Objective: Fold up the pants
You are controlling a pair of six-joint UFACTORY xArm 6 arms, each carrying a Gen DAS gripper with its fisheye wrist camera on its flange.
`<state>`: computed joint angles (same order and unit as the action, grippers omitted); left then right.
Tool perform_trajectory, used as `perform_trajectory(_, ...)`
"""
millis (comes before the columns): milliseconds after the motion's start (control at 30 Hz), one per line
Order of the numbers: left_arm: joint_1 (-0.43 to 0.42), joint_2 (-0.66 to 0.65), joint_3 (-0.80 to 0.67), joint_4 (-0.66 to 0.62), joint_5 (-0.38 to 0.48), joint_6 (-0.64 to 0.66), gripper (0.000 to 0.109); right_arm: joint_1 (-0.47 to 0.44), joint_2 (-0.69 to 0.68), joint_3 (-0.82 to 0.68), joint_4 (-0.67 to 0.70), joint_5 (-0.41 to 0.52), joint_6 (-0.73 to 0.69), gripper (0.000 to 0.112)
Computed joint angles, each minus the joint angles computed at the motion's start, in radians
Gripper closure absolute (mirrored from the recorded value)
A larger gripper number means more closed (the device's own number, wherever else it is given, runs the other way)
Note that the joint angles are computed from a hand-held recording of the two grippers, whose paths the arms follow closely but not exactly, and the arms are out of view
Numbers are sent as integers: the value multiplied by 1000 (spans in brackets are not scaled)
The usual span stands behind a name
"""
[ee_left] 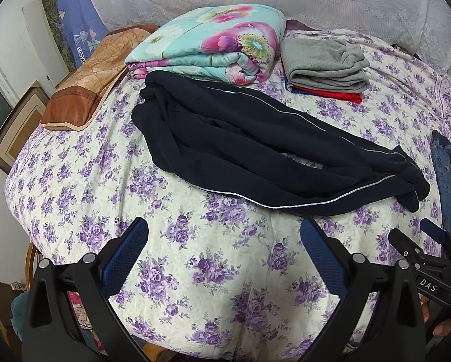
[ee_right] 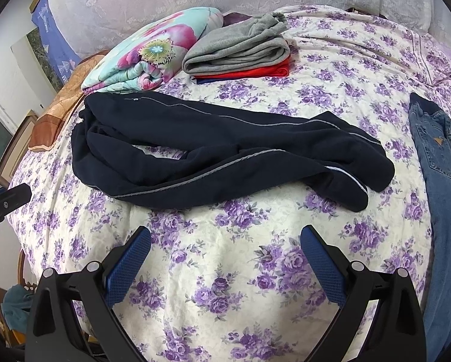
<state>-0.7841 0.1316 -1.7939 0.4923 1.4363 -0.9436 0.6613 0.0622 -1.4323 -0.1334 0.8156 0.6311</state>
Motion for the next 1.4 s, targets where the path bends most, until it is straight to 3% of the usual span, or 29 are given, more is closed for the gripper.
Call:
perform_trajectory(200, 42, -11, 27, -43, -52, 31, 10, 5, 8, -14, -26, 23, 31, 13)
perform_trajectory(267, 87, -47, 88, -84, -126, 43, 10, 4, 17, -22, -29, 39, 54, 13)
perform_trajectory(367, 199, -98, 188, -185, -239, 79, 10, 8, 44, -52, -27, 89, 83, 13)
perform_trajectory(433, 317, -95, 232, -263, -316, 119, 10, 18, 64, -86, -43, 134, 105, 13)
perform_trajectory(533, 447, 4, 162, -352, -314, 196, 11, 41, 84, -132, -88, 195, 124, 13)
perform_trajectory(667, 553, 171, 4, -452, -310, 271, 33, 65, 117, -181, -113, 277, 140, 13)
perform_trajectory(767, 608, 340, -191, -544, -277, 334, 35, 79, 121, -192, -133, 315, 174, 13)
perform_trajectory(833, 627, 438, -316, -555, -215, 327, 44, 83, 119, -190, -142, 336, 212, 13)
perform_trajectory(900, 643, 501, -391, -586, -177, 302, 72, 83, 119, -186, -140, 353, 243, 13)
perform_trajectory(1000, 608, 542, -498, -489, -105, 298, 91, 76, 125, -183, -132, 355, 267, 13)
perform_trajectory(1100, 550, 416, -383, -335, -144, 253, 92, 44, 122, -167, -113, 316, 304, 13)
perform_trajectory(1200, 540, 207, -147, -319, -243, 170, 92, -16, 107, -132, -98, 278, 394, 13)
perform_trajectory(1267, 529, 85, -10, -292, -258, 144, 90, -57, 100, -108, -97, 263, 463, 13)
perform_trajectory(1333, 523, 27, 65, -288, -218, 166, 83, -107, 101, -91, -86, 244, 525, 13)
perform_trajectory(1400, 524, -19, 161, -203, -189, 106, 62, -141, 105, -76, -60, 207, 546, 13)
